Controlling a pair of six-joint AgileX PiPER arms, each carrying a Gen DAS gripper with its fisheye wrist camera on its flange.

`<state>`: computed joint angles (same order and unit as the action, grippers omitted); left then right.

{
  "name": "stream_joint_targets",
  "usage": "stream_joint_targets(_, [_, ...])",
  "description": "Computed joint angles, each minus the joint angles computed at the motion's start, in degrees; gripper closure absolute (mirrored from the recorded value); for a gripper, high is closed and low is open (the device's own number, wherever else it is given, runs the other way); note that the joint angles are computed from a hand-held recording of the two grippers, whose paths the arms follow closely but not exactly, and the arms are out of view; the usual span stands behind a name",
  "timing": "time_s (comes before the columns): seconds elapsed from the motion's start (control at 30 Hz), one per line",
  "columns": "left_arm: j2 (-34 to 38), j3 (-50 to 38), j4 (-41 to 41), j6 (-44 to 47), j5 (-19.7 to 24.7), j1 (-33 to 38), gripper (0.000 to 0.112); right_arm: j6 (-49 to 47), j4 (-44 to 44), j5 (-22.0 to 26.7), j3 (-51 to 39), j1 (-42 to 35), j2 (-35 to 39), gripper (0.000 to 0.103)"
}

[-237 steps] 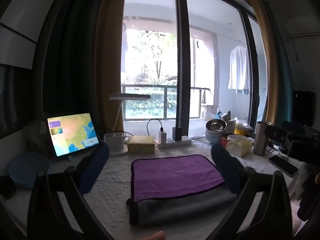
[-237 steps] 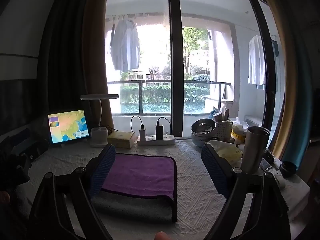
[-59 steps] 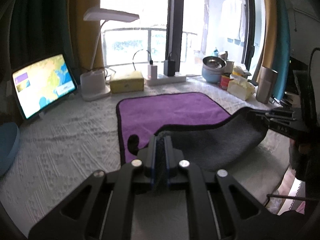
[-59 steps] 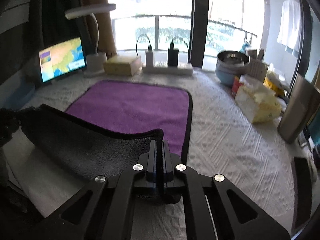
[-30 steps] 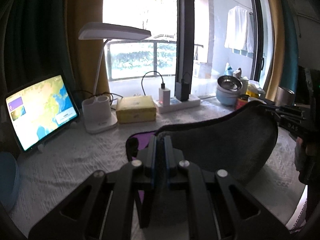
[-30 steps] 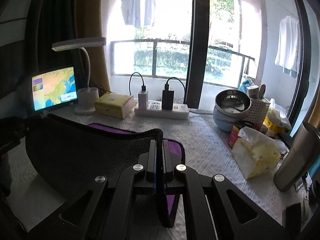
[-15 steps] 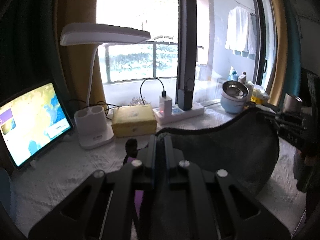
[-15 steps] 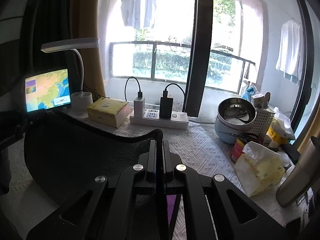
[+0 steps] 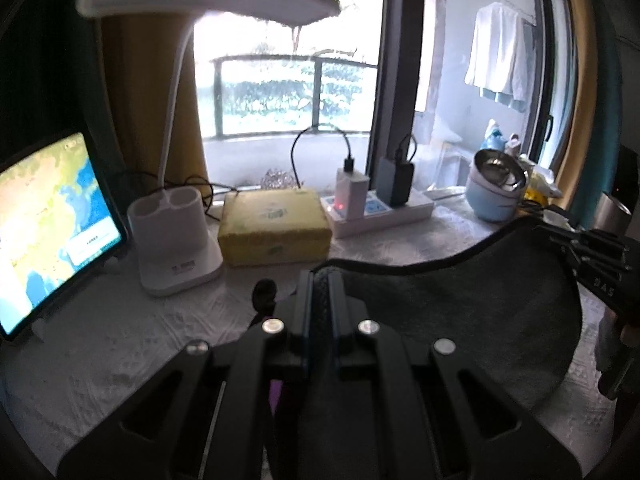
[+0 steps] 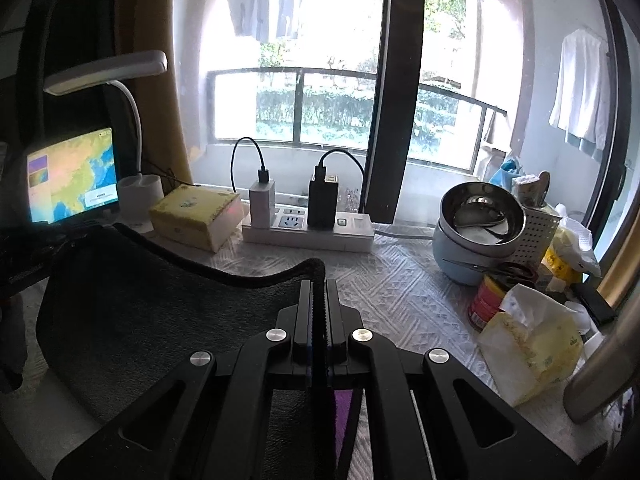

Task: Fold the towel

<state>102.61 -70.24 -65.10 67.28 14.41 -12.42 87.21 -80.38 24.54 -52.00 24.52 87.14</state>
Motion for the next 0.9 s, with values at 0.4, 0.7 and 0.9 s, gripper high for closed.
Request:
stream_joint_targets(0.4, [10.42,-10.46,32.04,-32.95,3.74,-1.53,0.103,-4.33,5.63,-4.46,-4.91,-5.33,8.2,0.098])
stream_joint_targets(0.7, [13.88,-15.31,38.82,-42.37,9.62,-0.43,0.1,-12.18,14.38,-3.05,-7.79,-6.36,12.43,0.098])
stream_joint_targets(0.9, [13.59,-14.87,37.87,-42.41,9.97,-0.11,0.093,-19.16,22.81,-2.52,-9.53,-7.59,13.68,0.089])
